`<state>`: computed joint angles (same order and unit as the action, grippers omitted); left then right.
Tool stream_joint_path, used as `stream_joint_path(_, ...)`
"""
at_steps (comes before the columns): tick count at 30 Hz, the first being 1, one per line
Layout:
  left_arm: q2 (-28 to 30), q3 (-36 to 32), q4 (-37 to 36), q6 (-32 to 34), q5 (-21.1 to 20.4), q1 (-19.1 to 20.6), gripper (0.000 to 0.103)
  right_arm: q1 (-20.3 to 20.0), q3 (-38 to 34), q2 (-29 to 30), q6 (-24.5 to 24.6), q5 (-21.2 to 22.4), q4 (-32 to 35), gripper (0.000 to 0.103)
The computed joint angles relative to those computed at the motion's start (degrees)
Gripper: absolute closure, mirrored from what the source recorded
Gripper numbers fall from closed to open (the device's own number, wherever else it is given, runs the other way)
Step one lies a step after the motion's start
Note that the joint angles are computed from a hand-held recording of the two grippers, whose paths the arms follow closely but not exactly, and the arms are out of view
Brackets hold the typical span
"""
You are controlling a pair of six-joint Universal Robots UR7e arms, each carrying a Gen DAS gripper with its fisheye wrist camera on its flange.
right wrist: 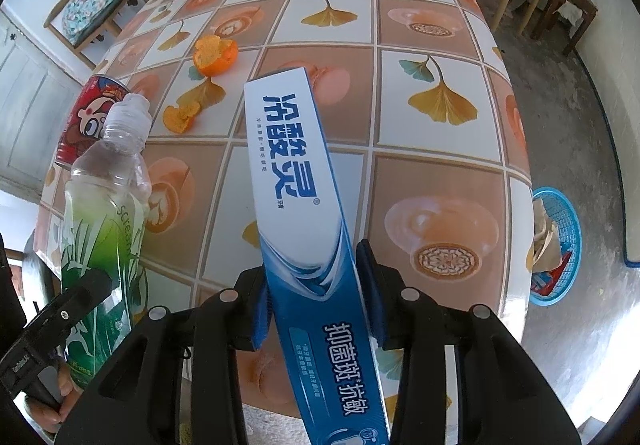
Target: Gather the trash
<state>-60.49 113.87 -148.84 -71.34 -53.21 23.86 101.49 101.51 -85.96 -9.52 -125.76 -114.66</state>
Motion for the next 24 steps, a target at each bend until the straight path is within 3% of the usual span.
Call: stream_joint_path(24,-0.65,0.74,-0.30,-0.19,0.80,-0.91,0.046,-0.54,0.01,-1.24,0.51,1.79,-0.70,0.066)
